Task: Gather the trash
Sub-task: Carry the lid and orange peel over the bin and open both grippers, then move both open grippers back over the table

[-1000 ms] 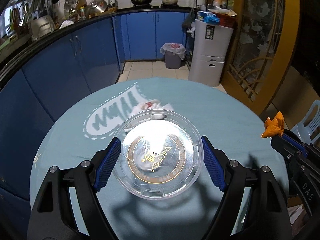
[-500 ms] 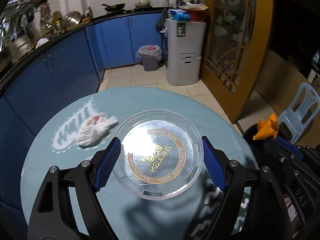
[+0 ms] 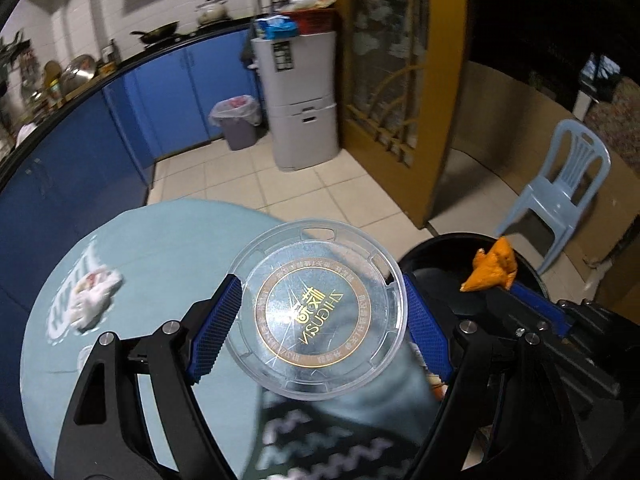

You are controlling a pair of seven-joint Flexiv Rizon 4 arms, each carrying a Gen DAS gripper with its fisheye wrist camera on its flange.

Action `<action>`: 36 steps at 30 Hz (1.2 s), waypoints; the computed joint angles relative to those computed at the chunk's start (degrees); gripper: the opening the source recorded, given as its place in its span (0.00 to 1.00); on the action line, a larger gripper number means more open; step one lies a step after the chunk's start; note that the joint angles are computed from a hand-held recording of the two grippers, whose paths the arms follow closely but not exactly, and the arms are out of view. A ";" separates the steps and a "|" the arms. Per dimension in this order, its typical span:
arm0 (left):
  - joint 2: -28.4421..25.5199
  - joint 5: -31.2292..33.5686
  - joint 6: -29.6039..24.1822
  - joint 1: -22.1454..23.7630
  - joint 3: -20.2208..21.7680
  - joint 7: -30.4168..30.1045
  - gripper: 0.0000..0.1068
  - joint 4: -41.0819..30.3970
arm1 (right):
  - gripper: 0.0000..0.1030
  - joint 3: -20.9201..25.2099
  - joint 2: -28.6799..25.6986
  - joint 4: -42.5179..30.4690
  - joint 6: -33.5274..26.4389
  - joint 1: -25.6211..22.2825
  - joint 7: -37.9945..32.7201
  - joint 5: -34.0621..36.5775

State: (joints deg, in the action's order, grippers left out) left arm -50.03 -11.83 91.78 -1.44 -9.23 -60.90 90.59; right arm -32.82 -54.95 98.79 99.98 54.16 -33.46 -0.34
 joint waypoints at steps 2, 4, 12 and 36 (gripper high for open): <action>-0.59 0.29 -0.95 -0.85 -0.28 0.52 0.74 -1.05 | 0.10 -0.79 -0.25 0.69 -0.59 0.37 0.56 0.57; -1.33 0.27 -2.11 -2.14 -0.10 0.70 0.75 -2.55 | 0.10 -1.64 -0.44 1.41 -1.38 0.71 1.31 0.65; -4.84 0.00 -7.20 -7.84 3.20 -0.54 0.88 -9.83 | 0.10 -1.82 -0.49 3.48 -3.43 -0.89 4.96 -0.51; -5.93 0.42 -12.06 -7.62 4.80 -5.97 0.93 -12.53 | 0.90 2.90 -0.74 1.22 -2.77 -5.34 4.65 -3.15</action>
State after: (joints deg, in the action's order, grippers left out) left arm -55.96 -11.41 79.72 -9.06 -4.43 -66.87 78.05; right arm -29.91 -55.69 100.01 97.21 48.82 -28.81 -3.49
